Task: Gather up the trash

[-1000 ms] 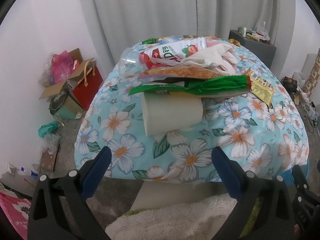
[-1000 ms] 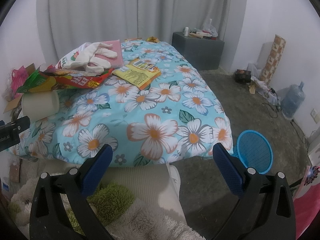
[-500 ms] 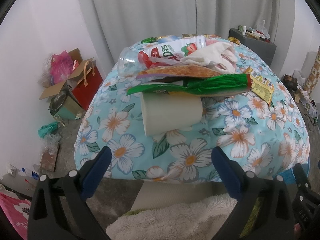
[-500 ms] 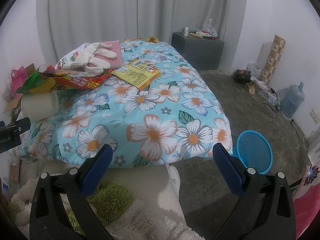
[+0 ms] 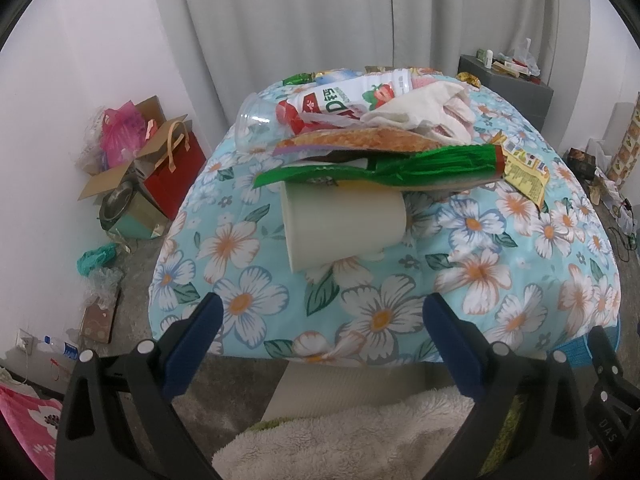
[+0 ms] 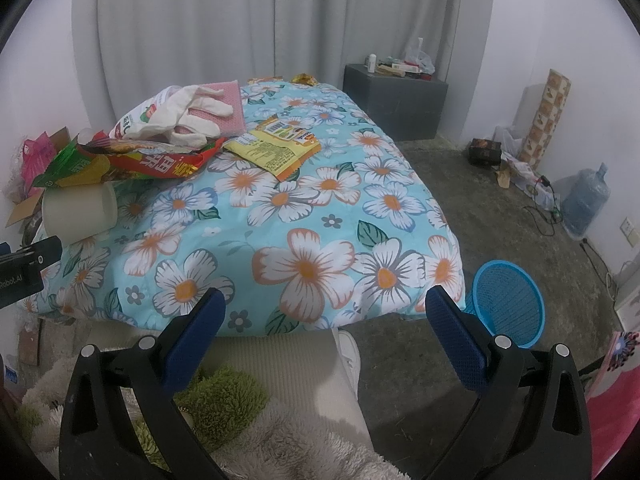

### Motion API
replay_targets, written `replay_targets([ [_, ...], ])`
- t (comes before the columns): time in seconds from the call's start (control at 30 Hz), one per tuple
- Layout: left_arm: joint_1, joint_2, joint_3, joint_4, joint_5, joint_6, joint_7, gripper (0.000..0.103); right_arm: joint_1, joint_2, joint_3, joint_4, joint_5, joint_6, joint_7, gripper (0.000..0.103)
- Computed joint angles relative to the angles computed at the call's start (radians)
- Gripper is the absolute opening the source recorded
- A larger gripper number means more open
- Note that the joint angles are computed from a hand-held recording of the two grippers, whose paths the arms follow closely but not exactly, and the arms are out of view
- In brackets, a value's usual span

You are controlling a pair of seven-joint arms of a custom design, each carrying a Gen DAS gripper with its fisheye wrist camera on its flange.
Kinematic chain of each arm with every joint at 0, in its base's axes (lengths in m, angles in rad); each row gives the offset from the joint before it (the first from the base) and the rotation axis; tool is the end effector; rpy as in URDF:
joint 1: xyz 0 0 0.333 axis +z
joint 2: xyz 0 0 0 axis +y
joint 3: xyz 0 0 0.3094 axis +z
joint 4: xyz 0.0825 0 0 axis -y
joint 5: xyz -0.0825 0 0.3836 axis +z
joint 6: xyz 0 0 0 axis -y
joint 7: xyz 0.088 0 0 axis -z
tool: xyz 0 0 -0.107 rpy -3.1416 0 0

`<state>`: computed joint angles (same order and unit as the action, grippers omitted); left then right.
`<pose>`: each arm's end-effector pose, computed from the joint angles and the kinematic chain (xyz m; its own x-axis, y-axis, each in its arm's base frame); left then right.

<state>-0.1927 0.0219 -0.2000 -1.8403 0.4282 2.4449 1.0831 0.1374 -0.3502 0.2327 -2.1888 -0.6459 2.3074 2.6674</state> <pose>0.5666 -0.2330 0.5688 -0.1093 -0.9867 -0.1203 -0.7731 0.1604 -0.6136 0.4597 0.1786 0.5741 -0.3935 -0.9183 0.0426 -0.6693 0.2545 -0.6980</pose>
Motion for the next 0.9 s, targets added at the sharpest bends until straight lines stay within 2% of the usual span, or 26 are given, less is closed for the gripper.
replay_targets([
  [0.7, -0.002, 0.004, 0.0, -0.003, 0.008, 0.003, -0.011, 0.098, -0.006, -0.017, -0.001, -0.016, 0.011, 0.008, -0.014, 0.096],
  [0.8, 0.003, -0.009, 0.004, -0.021, 0.007, 0.022, -0.021, 0.098, -0.008, -0.01, -0.005, -0.013, 0.008, 0.028, -0.029, 0.096],
  [0.9, 0.02, -0.023, 0.015, -0.039, -0.025, 0.086, 0.001, 0.098, -0.019, -0.006, 0.0, -0.006, -0.022, 0.056, -0.024, 0.096],
])
